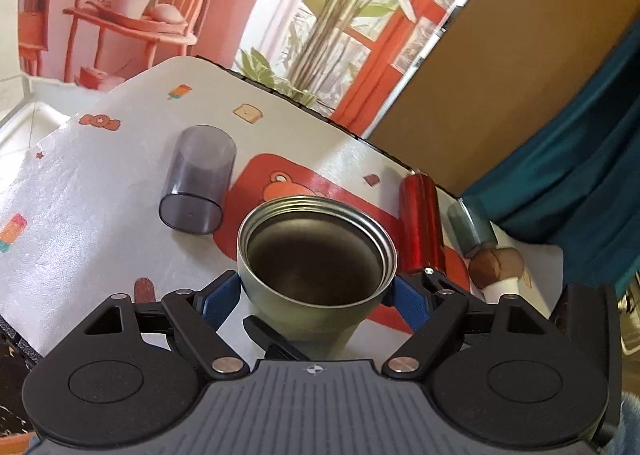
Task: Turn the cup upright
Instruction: 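Rotate the cup rim-up with the left tool while the right tool releases, then lower the upright cup onto the table with the left tool and open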
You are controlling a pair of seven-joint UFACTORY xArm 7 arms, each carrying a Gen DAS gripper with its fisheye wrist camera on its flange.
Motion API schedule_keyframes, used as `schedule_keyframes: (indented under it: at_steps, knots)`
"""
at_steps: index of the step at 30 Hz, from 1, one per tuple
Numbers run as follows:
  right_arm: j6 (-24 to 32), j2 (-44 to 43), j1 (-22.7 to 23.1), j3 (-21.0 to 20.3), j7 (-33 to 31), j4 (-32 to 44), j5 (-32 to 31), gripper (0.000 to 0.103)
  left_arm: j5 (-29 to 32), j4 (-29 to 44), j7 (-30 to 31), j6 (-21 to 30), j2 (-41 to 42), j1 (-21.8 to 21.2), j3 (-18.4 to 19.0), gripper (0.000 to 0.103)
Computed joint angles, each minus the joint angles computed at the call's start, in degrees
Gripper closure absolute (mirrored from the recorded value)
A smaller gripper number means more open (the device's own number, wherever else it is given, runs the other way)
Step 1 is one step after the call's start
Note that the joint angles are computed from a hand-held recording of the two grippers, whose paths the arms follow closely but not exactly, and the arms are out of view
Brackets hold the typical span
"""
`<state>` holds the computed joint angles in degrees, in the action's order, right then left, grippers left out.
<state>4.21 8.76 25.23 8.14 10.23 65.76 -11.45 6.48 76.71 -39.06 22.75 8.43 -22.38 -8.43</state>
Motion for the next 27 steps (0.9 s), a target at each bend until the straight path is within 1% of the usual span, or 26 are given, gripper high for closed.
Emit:
schedule_keyframes:
  at_steps: [1,3,6,9,11,13,18,20,22,23,24,26,27]
  knots:
    - [0.16,-0.46,-0.08,0.12,-0.05,-0.50,0.23,0.029,0.30,-0.43,0.19,0.00,-0.37,-0.16,-0.09,0.019]
    - [0.53,-2.05,1.14,-0.90,3.29,-1.91,-1.66,0.029,0.28,-0.76,0.94,0.02,-0.67,-0.28,-0.38,0.019]
    - [-0.84,-1.94,3.35,-3.60,12.13,-2.25,-8.83,0.029,0.36,-2.14,1.52,-0.13,-1.77,-0.28,-0.45,0.019]
    - [-2.74,-1.13,7.73,-8.72,24.69,-1.51,-21.28,0.029,0.08,-3.59,0.99,-0.32,-2.99,0.15,-0.32,0.019]
    - [-4.00,-0.21,9.05,-10.18,29.48,-0.64,-26.27,0.028,1.15,-4.38,-0.36,0.12,-3.80,0.36,-0.09,0.019]
    - [-5.23,0.67,9.83,-11.00,32.22,0.09,-28.58,0.029,1.85,-5.01,-1.18,0.30,-4.47,0.72,-0.05,0.019]
    - [-6.02,2.83,11.32,-11.52,32.58,2.24,-27.50,0.029,2.15,-7.08,-2.44,-0.91,-5.86,1.88,-0.05,0.019]
    - [-6.21,2.88,13.39,-13.58,33.22,2.30,-28.56,0.029,0.93,-7.93,-1.63,-1.32,-6.40,2.27,-0.29,0.019]
    - [-6.61,2.44,14.08,-14.35,33.00,1.59,-29.41,0.029,-1.16,-8.73,0.04,-1.61,-6.88,2.49,-0.67,0.019]
    - [-6.72,2.10,13.89,-14.08,32.42,1.04,-29.34,0.029,-2.93,-9.25,1.19,-1.83,-7.18,2.58,-0.87,0.019]
    - [-6.82,1.24,11.68,-11.84,29.84,-0.18,-27.35,0.029,-5.19,-9.61,2.68,-2.03,-7.35,2.61,-1.09,0.019]
    - [-6.35,0.24,9.54,-9.11,26.71,-1.55,-24.22,0.029,-8.58,-10.17,5.14,-2.51,-7.49,2.54,-1.44,0.019]
    - [-6.07,-0.26,8.26,-7.63,24.92,-2.22,-22.29,0.029,-8.37,-10.19,4.99,-2.63,-7.44,2.41,-1.53,0.019]
